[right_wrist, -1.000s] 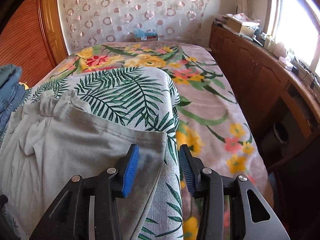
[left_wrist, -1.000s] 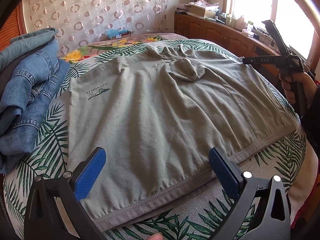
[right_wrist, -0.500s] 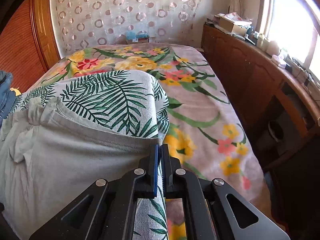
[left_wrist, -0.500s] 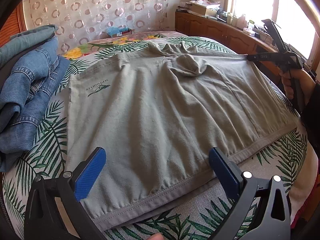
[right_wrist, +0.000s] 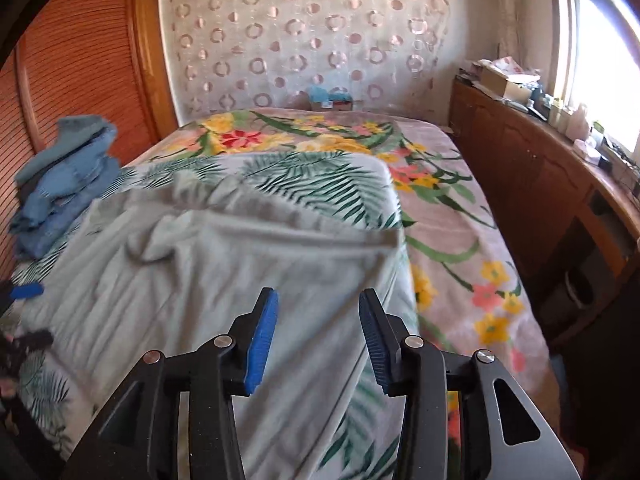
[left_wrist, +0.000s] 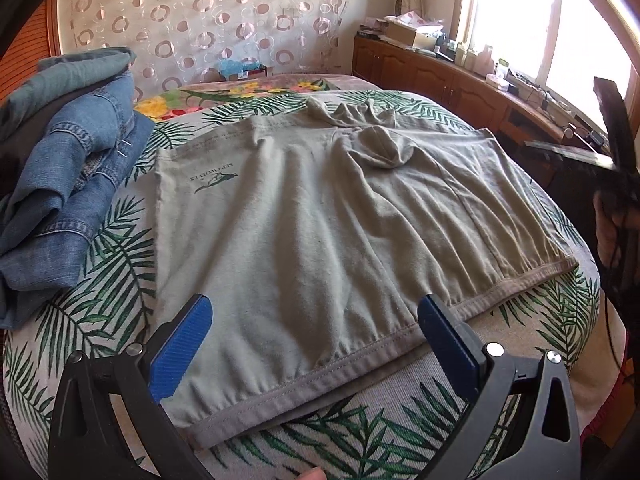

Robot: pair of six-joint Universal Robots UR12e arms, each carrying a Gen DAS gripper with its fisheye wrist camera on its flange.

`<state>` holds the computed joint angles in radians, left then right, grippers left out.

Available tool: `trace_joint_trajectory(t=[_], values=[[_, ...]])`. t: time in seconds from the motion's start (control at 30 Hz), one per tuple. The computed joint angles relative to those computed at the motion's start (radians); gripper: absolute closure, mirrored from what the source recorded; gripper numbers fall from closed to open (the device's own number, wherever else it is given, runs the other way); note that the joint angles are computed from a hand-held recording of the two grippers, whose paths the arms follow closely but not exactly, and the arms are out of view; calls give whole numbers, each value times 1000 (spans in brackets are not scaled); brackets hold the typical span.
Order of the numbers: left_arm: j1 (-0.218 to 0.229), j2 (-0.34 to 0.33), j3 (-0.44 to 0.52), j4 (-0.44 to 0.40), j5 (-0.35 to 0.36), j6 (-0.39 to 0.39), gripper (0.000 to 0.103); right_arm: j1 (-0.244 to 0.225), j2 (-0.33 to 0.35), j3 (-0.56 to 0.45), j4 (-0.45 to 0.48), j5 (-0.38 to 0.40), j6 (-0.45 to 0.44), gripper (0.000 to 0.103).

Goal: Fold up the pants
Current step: 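Move the left gripper to the shorts hem and close on it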

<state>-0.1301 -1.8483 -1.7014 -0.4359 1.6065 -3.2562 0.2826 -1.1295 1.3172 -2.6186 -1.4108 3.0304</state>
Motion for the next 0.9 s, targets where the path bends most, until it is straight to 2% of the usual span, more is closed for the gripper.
trace_joint_trajectory(t=[0.13, 0.3, 0.43, 0.6, 0.77, 0.9], values=[[6, 22, -25, 24, 5, -6, 0, 0, -48, 88, -33, 20, -16, 59], [13, 41, -48, 33, 22, -13, 0, -4, -89, 143, -37, 77, -30, 59], [24, 55, -69, 34, 17, -21, 2, 1, -98, 174, -57, 93, -35, 59], [39, 76, -98, 42, 11, -44, 5, 9, -98, 191, -72, 76, -34, 59], [49, 87, -117, 45, 19, -69, 12, 25, -95, 192, -74, 28, -26, 59], [55, 91, -126, 53, 21, -80, 18, 45, -90, 206, -116, -15, -45, 56]])
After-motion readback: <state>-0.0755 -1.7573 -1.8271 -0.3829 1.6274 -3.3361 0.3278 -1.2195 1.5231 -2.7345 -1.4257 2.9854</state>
